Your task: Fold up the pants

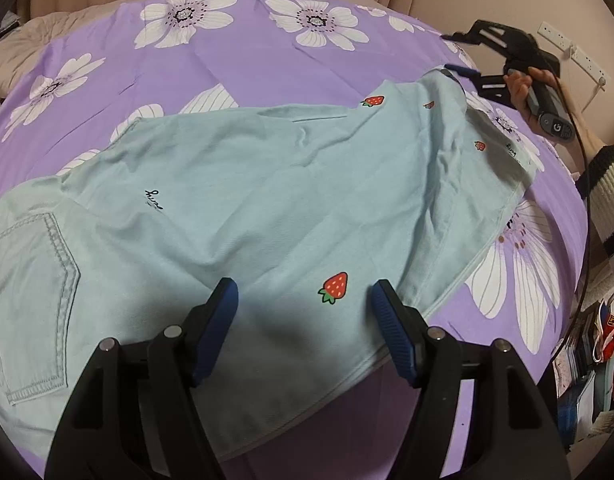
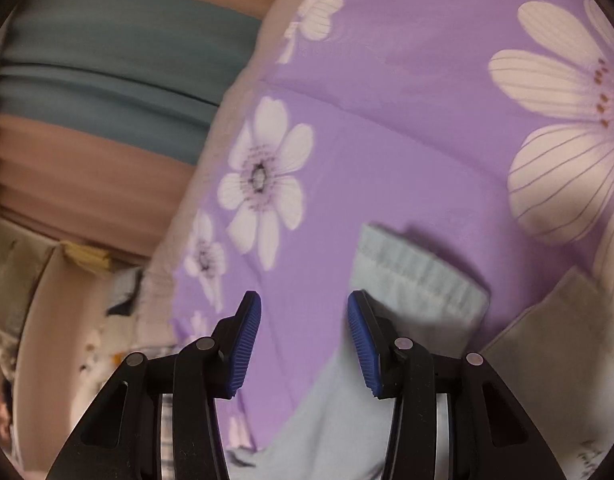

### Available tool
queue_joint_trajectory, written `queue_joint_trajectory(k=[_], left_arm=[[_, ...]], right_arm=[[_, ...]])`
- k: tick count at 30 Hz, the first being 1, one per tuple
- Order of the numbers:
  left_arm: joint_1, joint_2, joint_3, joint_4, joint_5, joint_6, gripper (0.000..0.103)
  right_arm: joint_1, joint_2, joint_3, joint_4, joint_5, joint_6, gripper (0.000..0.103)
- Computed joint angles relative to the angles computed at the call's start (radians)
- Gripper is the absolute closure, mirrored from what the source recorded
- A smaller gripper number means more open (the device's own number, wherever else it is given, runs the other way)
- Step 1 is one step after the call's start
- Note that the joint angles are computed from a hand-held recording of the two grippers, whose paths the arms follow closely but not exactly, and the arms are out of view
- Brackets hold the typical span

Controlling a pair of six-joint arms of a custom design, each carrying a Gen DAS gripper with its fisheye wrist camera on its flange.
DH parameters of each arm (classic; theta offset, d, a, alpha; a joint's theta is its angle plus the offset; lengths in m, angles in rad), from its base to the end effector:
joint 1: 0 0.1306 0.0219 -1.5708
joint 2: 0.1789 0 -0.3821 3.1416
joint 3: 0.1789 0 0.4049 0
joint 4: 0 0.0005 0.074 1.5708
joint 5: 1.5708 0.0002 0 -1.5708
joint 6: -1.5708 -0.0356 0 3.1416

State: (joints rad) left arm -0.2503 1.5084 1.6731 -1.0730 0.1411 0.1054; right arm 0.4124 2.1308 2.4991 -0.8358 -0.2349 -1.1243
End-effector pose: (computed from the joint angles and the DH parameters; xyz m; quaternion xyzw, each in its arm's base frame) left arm 0.5148 -0.1373 0.4902 0.0912 0.9391 -0.1230 0.3075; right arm 0.6875 0.3093 0.5097 0.2372 0.8142 0.4335 0.3049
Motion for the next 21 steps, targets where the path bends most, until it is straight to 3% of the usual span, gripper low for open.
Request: queue_joint_trajectory(k=[5,8,10,13,17,19,21], left_arm=[[0.003,-0.005,-0.010,0.012,0.008,-0.003,0.032],[0.001,-0.006,-0.015,0.021,0.004,-0.003,0.029],[-0.005,-0.005,-0.013,0.023,-0.004,0.003,0.028],[-0.006,-0.004,-0.011,0.019,-0.005,0.008,0.028],[-0.001,-0.002,-0.003,0.008,0.003,0.013,0.028],[-0.003,-0.001,-0.001,0.007,-0.001,0.014,0.028],[-0.004,0.000,0.000,0.007,-0.003,0.015,0.028]], right_arm=[[0.002,-0.176,-0.297,0.235,0.033,-0.012,0.057],[0.022,-0.261,-0.436,0.242,0.023,0.012,0.057],[0.037,-0.295,-0.514,0.239,-0.036,-0.012,0.057],[0.071,-0.334,-0.639,0.327,-0.117,-0.065,0.057],[0.115,-0.314,-0.649,0.362,-0.181,-0.075,0.057],[0.134,-0.290,-0.609,0.330,-0.199,-0.034,0.057],[0.153,-0.267,-0.569,0.302,-0.197,0.008,0.047]])
